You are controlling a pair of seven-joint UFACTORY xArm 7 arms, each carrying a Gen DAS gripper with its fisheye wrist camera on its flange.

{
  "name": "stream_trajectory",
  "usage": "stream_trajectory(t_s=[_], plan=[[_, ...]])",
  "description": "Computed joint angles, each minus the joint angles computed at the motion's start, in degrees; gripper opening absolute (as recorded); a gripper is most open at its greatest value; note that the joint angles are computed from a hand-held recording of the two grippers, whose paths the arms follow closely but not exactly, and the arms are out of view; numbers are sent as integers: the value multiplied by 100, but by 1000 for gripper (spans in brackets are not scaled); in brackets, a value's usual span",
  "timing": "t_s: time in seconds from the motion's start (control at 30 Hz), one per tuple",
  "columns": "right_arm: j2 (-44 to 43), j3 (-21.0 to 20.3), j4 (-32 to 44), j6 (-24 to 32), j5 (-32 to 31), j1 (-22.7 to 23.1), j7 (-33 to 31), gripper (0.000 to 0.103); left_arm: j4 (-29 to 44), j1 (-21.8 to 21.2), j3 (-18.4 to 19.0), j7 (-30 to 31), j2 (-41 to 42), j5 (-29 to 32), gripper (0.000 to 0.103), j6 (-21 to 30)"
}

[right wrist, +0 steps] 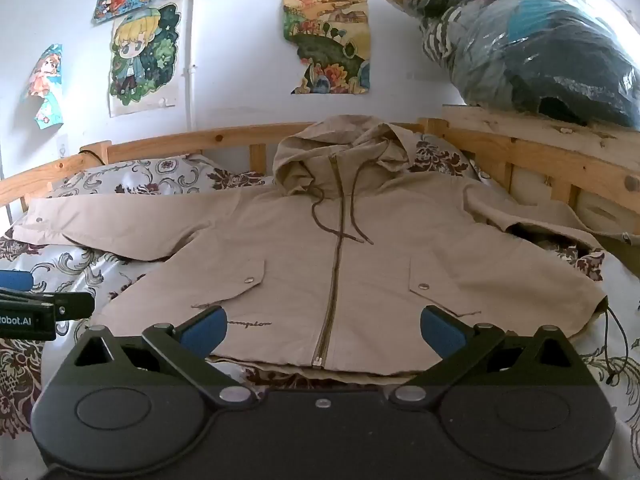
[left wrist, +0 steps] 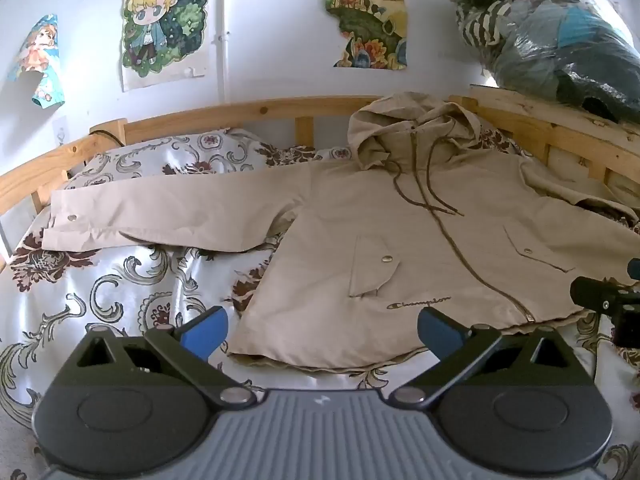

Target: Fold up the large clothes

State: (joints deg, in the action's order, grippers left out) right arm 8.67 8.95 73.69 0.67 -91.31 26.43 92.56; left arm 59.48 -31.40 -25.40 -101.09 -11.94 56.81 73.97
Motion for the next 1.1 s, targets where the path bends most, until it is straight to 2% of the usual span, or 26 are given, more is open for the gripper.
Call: stream_trajectory(t_s=[1.1], plan=[[31, -61, -16, -27, 185, 62, -114, 102, 49, -63, 0, -61, 56, 23, 102, 92]])
